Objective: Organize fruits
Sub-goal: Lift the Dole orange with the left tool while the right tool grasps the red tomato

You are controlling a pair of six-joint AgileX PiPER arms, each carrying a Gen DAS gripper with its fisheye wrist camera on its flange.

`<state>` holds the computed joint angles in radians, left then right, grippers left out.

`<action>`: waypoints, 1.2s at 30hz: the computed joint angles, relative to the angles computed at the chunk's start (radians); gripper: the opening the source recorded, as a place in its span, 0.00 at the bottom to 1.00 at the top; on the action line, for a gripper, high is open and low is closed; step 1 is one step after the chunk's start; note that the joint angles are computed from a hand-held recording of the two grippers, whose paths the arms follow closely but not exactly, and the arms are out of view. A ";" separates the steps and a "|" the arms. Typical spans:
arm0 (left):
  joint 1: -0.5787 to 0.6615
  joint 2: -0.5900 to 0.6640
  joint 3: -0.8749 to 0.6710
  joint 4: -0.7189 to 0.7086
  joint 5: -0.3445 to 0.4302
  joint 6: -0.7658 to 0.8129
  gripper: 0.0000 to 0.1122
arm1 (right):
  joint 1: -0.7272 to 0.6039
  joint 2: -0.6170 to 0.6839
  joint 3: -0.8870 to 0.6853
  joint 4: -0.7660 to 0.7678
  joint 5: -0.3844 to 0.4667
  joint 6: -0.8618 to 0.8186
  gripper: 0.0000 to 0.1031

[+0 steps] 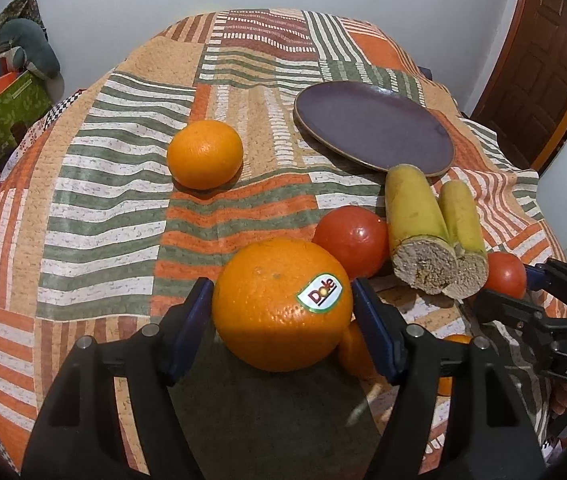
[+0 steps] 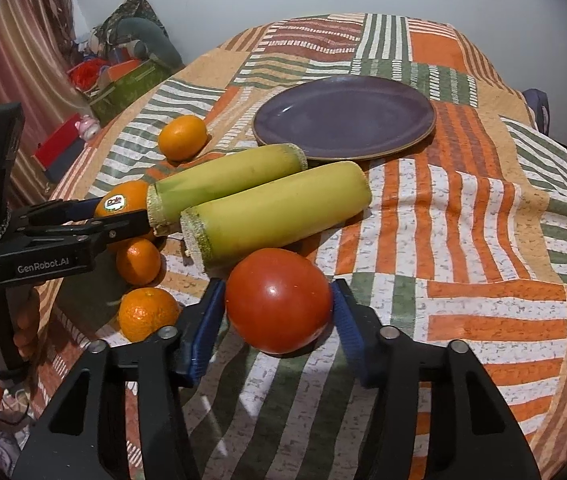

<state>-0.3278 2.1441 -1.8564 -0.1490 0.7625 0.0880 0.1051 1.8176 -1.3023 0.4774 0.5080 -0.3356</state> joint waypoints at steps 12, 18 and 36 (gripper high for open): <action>0.005 -0.042 0.021 0.004 0.006 -0.009 0.62 | 0.000 -0.047 0.016 -0.033 -0.010 0.040 0.46; -0.001 -0.091 0.032 0.031 -0.008 -0.014 0.62 | -0.007 -0.106 0.032 -0.079 -0.031 0.076 0.46; -0.055 -0.011 -0.326 0.025 0.121 0.004 0.62 | -0.029 -0.129 -0.089 -0.196 -0.068 0.161 0.46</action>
<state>-0.3825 2.1335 -2.1822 -0.1244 0.8834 0.0916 0.0757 1.6887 -1.3917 0.2811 0.4401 -0.1747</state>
